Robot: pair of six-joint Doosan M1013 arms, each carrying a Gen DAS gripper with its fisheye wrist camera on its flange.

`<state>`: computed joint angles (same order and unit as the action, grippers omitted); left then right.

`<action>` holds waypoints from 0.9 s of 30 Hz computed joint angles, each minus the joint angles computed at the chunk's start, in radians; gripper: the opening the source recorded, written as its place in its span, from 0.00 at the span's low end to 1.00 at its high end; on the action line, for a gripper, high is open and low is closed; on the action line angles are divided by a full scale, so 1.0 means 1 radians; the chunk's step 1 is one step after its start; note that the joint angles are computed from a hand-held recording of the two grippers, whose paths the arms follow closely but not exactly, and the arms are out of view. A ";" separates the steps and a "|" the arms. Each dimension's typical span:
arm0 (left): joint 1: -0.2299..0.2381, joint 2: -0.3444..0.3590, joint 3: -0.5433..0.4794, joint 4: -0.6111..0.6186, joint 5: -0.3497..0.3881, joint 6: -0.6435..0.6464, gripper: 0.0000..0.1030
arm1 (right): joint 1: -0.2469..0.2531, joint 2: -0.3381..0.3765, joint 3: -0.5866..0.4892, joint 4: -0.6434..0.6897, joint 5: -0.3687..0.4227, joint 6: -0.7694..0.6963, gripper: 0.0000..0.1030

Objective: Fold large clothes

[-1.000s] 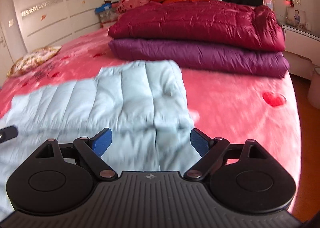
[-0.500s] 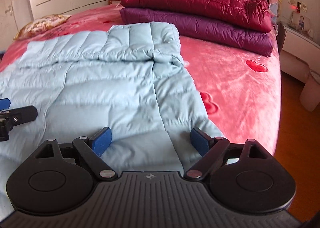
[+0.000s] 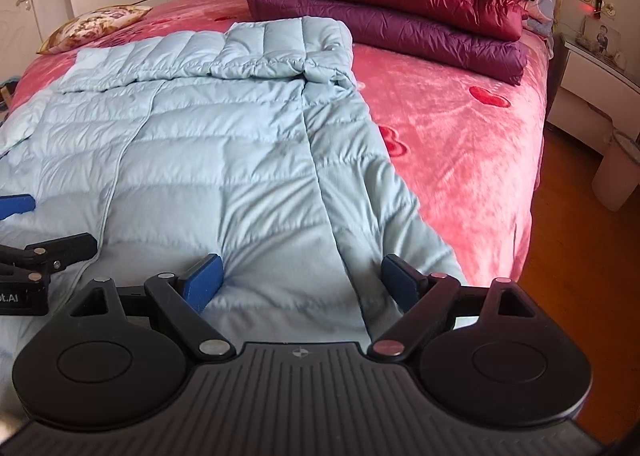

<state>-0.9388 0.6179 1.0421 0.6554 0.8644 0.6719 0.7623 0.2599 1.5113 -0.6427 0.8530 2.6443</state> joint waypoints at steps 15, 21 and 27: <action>0.000 -0.102 0.104 -0.051 -0.044 -0.103 0.97 | 0.016 -0.057 0.036 0.064 0.057 0.024 1.00; 0.013 -0.161 0.170 0.051 -0.065 -0.358 0.97 | 0.028 -0.077 0.055 -0.006 0.040 0.117 1.00; 0.047 -0.204 0.224 0.091 -0.107 -0.647 0.97 | 0.033 -0.082 0.065 -0.066 0.027 0.191 1.00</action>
